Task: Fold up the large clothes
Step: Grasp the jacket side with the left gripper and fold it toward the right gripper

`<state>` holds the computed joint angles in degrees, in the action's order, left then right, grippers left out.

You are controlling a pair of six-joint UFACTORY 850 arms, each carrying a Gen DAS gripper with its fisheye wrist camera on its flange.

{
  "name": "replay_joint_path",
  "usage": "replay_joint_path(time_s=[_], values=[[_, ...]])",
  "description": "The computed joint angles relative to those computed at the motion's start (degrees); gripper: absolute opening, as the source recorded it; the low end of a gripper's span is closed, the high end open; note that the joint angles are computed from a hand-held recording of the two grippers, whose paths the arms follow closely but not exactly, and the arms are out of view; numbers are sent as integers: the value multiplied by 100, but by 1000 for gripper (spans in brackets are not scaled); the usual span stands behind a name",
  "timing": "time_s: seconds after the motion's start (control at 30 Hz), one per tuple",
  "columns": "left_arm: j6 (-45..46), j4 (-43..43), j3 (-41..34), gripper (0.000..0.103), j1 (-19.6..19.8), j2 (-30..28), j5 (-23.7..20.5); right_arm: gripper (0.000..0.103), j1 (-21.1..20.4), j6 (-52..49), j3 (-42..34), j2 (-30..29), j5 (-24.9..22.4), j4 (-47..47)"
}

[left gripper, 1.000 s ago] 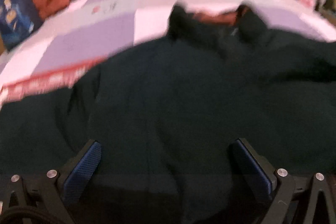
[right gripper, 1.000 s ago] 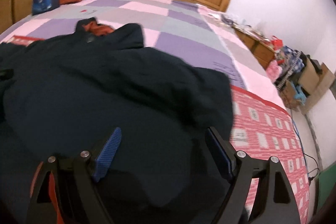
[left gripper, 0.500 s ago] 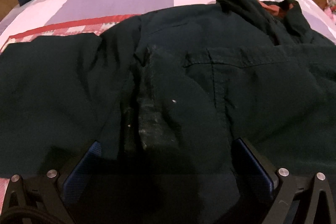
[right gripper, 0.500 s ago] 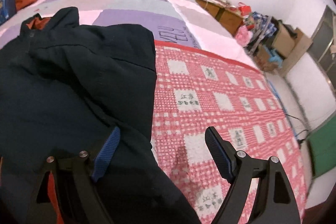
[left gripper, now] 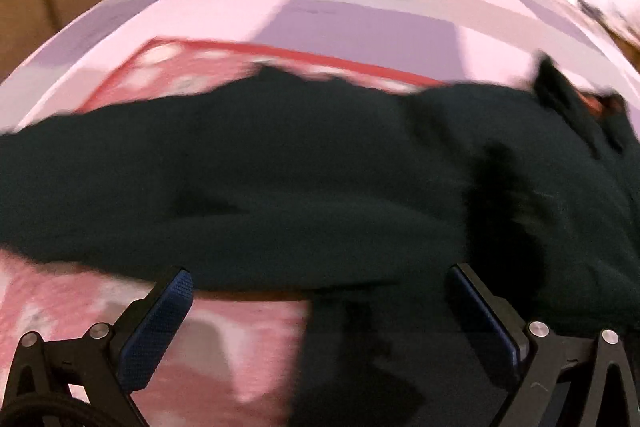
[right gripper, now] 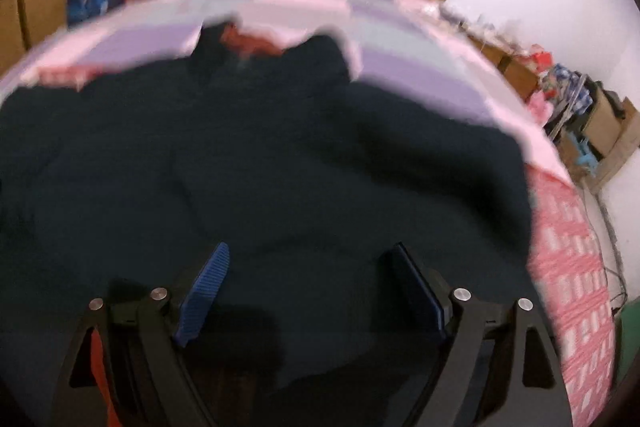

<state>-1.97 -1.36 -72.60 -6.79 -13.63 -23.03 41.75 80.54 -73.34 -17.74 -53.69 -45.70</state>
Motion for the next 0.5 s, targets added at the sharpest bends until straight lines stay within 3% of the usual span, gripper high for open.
replay_joint_path(time_s=[0.03,0.1,0.27,0.5], values=[[8,-72,-9,103,150,-5,-41,87,132,96,-102,-181,-315,-169],[-184,14,-51,103,510,-30,-126,87,273,592,66,-190,-405,-689],[-191,-220,-268,103,1463,-259,-238,87,194,826,305,-4,10,-681],[624,-2103,-775,103,2448,-880,-752,87,260,760,152,-208,-300,-793]])
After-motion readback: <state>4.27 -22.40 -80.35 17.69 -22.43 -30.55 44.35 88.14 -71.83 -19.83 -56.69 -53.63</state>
